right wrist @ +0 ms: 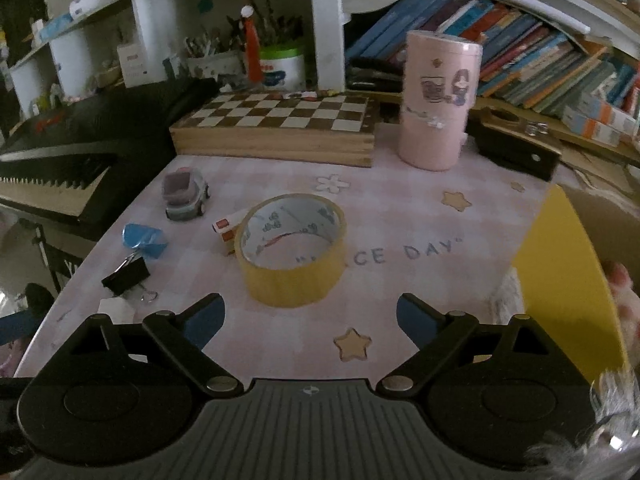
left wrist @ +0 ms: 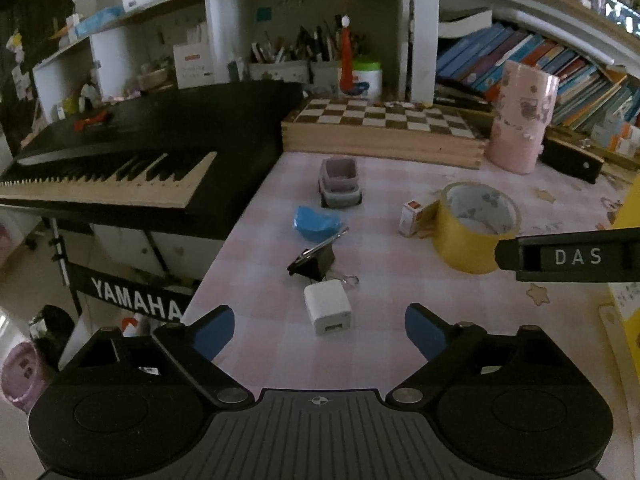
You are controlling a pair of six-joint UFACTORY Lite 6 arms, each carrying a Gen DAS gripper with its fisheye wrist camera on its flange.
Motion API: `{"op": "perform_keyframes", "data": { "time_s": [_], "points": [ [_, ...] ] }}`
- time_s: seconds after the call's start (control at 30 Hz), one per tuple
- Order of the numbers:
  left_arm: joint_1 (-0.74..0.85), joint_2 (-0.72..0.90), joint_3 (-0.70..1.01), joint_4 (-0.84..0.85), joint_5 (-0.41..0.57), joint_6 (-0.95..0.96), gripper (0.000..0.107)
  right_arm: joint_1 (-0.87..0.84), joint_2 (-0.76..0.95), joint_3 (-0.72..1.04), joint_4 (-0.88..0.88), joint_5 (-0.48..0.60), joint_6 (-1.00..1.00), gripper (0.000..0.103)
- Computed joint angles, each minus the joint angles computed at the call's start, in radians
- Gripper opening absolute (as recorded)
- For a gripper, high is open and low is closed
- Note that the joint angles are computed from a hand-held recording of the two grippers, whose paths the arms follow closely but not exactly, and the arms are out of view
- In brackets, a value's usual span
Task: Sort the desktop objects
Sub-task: 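Grasp the yellow tape roll with the right tool while the left tool grasps the white charger plug, then lift and carry the tape roll and charger plug with both tools toward the yellow box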
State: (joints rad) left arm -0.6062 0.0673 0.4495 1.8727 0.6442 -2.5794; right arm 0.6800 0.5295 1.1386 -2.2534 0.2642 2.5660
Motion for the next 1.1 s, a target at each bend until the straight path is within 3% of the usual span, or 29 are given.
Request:
{"op": "perform_keyframes", "data": {
  "time_s": [0.37, 0.6, 0.73, 0.83, 0.93, 1.0, 1.1],
  "points": [
    [0.135, 0.207, 0.16, 0.122, -0.073, -0.052, 0.076, -0.022, 0.244, 0.325, 0.304, -0.084, -0.415, 0.099],
    [0.151, 0.251, 0.19, 0.158, -0.102, -0.081, 0.055, -0.049, 0.361, 0.475, 0.579, -0.099, -0.713, 0.1],
    [0.149, 0.244, 0.185, 0.182, -0.104, -0.087, 0.029, -0.058, 0.415, 0.545, 0.659, -0.114, -0.804, 0.1],
    [0.161, 0.226, 0.176, 0.202, -0.126, -0.097, 0.029, -0.062, 0.455, 0.601, 0.751, -0.128, -0.913, 0.1],
    [0.169, 0.199, 0.148, 0.22, -0.136, -0.126, 0.029, -0.067, 0.488, 0.652, 0.959, -0.144, -1.138, 0.096],
    [0.17, 0.179, 0.129, 0.226, -0.136, -0.14, 0.029, -0.065, 0.503, 0.678, 1.066, -0.138, -1.262, 0.086],
    [0.173, 0.144, 0.101, 0.245, -0.134, -0.162, 0.029, -0.064, 0.503, 0.683, 1.152, -0.135, -1.36, 0.086]
  ]
}}
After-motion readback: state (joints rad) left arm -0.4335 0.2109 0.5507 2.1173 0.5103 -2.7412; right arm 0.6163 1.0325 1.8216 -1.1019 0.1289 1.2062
